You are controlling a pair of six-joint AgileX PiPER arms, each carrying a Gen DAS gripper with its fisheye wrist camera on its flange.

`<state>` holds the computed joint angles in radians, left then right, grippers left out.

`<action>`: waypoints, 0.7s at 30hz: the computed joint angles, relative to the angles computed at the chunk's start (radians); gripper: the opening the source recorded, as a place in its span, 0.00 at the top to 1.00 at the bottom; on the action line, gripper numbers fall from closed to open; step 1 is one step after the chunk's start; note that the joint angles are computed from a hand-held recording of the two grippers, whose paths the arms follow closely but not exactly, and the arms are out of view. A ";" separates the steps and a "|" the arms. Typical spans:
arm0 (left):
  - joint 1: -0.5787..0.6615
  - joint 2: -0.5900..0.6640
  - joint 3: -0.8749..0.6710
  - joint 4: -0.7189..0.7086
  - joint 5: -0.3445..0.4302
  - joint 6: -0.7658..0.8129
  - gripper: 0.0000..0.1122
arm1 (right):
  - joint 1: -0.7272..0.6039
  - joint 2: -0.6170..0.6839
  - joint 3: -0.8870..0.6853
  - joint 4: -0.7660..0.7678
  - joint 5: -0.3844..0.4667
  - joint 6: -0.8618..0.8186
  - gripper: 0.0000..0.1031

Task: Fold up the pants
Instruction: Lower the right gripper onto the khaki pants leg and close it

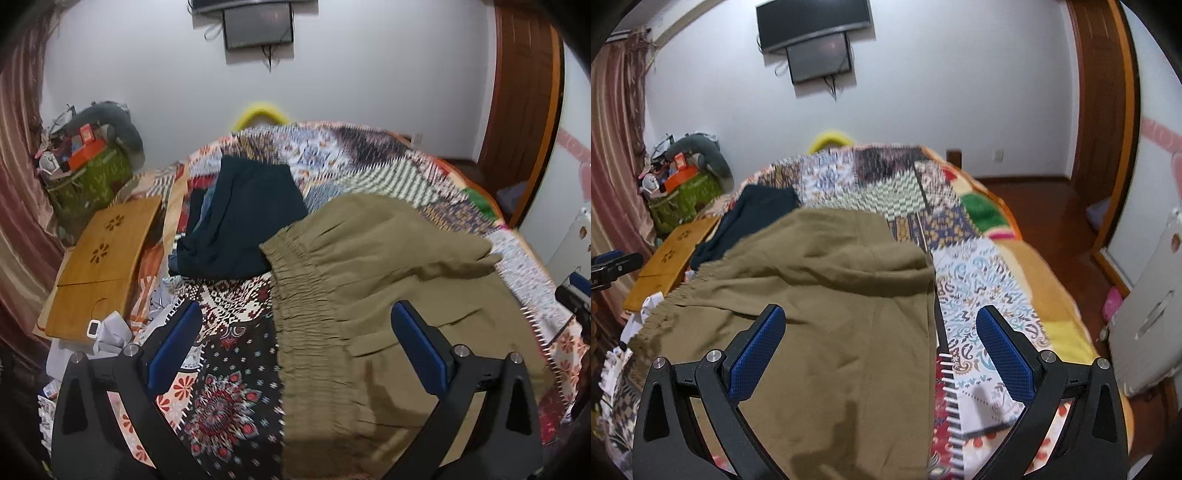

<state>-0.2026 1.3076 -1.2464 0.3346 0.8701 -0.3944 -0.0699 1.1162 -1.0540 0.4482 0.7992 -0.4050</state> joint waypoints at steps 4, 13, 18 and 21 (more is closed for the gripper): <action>0.067 0.109 -0.067 -0.059 0.022 0.118 0.08 | -0.036 0.140 -0.059 0.032 0.029 -0.069 0.08; 0.203 0.315 -0.217 -0.249 0.088 0.308 0.08 | -0.039 0.407 -0.240 0.034 0.155 -0.145 0.43; 0.241 0.391 -0.269 -0.303 0.120 0.349 0.08 | -0.015 0.506 -0.313 -0.033 0.186 -0.121 0.51; 0.256 0.427 -0.290 -0.361 0.137 0.384 0.08 | -0.002 0.537 -0.325 -0.066 0.176 -0.107 0.52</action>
